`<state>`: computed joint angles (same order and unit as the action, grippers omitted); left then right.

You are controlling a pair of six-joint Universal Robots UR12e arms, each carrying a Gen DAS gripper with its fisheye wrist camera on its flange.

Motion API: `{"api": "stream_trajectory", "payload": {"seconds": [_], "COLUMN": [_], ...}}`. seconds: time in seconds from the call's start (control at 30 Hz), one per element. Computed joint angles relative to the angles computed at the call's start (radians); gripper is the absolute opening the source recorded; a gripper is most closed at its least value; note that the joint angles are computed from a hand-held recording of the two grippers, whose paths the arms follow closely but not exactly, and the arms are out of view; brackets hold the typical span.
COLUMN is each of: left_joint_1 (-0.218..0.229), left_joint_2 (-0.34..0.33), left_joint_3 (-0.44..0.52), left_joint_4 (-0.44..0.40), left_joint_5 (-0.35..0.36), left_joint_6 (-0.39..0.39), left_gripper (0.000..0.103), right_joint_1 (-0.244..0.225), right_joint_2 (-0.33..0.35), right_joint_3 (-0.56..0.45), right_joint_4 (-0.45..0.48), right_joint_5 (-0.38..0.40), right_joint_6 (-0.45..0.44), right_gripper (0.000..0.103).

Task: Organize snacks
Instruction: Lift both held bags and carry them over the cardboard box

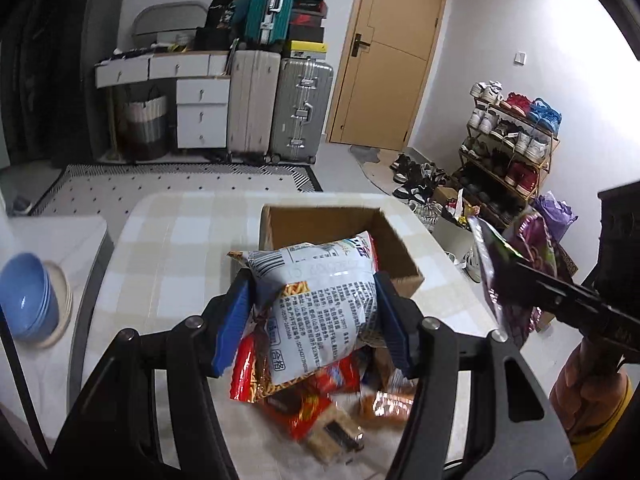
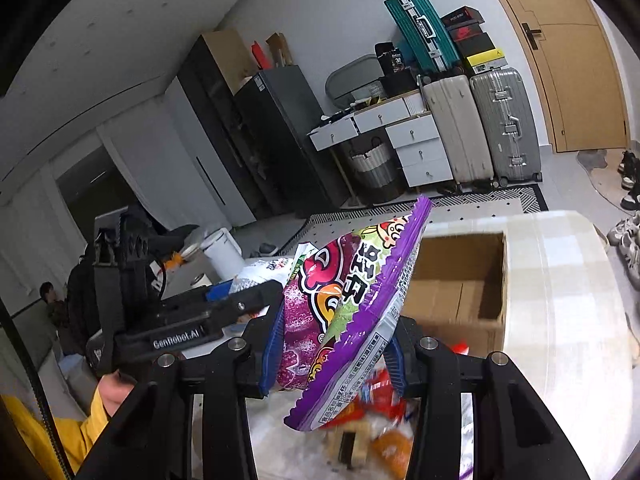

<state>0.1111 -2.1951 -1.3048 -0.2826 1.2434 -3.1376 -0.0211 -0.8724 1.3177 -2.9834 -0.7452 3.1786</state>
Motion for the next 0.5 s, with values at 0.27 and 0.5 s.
{"api": "stream_trajectory", "payload": {"seconds": [0.27,0.5], "left_joint_1": [-0.028,-0.050], "left_joint_2": [-0.089,-0.225], "left_joint_3": [0.204,0.458], "left_joint_4": [-0.107,-0.249], "left_joint_5": [0.025,0.055], "left_joint_6": [0.021,0.028], "left_gripper": [0.057,0.057], "right_joint_1": [0.006,0.004], "right_joint_2": [0.065,0.150], "right_joint_3": [-0.153,-0.302], "right_joint_4": [0.057,0.135], "right_joint_5": [-0.035,-0.054], "right_joint_6": [-0.003,0.043], "right_gripper": [0.043,0.043]}}
